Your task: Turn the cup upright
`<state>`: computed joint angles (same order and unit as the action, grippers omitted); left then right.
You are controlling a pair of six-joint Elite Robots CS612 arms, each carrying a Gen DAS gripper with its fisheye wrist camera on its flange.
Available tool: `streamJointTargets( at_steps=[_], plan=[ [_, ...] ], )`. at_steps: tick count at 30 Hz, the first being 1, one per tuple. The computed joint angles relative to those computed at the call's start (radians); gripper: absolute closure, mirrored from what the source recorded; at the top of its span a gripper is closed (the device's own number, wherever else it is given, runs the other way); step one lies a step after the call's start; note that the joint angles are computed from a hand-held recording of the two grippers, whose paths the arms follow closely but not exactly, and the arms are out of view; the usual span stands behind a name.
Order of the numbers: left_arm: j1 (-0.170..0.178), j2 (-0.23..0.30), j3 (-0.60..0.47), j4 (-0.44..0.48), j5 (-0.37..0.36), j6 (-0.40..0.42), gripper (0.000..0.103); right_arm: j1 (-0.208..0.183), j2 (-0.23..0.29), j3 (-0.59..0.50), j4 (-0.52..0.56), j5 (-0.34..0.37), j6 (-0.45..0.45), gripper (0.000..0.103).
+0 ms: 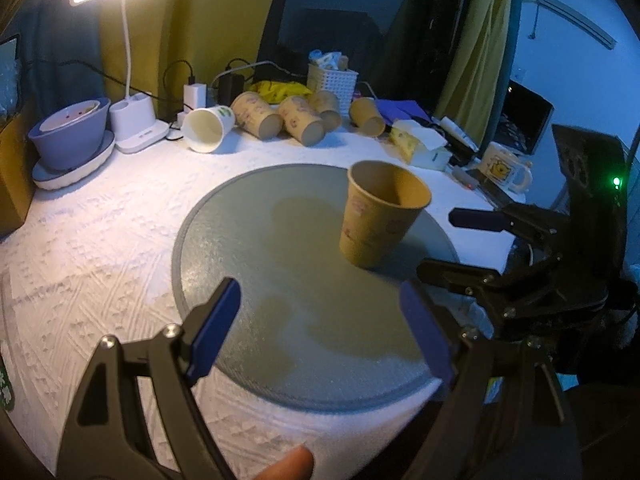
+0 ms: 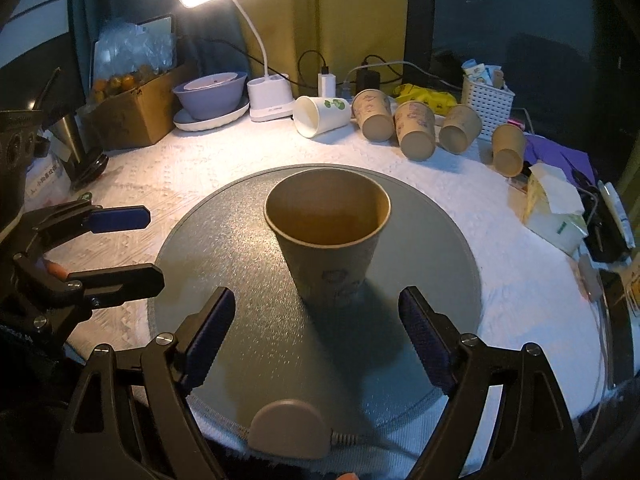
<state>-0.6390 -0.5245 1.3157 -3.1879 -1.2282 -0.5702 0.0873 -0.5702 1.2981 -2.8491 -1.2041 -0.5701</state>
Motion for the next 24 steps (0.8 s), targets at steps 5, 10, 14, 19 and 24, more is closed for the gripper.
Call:
streamJointTargets(
  at_steps=[5,10,14,19,24],
  plan=[
    [-0.007,-0.009,0.021,-0.025,0.01,-0.002,0.02,-0.004,-0.02,0.041,-0.048,-0.002,0.02,0.017],
    [-0.02,-0.019,0.044,-0.065,0.044,0.016,0.02,-0.006,-0.039,0.077,-0.098,-0.001,0.031,0.017],
    [-0.03,-0.027,0.066,-0.12,0.07,0.021,0.02,-0.008,-0.057,0.107,-0.141,0.007,0.038,0.017],
    [-0.047,-0.04,0.089,-0.177,0.133,0.044,0.019,-0.009,-0.08,0.145,-0.189,0.013,0.037,0.017],
    [-0.063,-0.049,0.104,-0.246,0.191,0.082,0.004,-0.012,-0.104,0.181,-0.245,0.027,0.046,0.017]
  ],
)
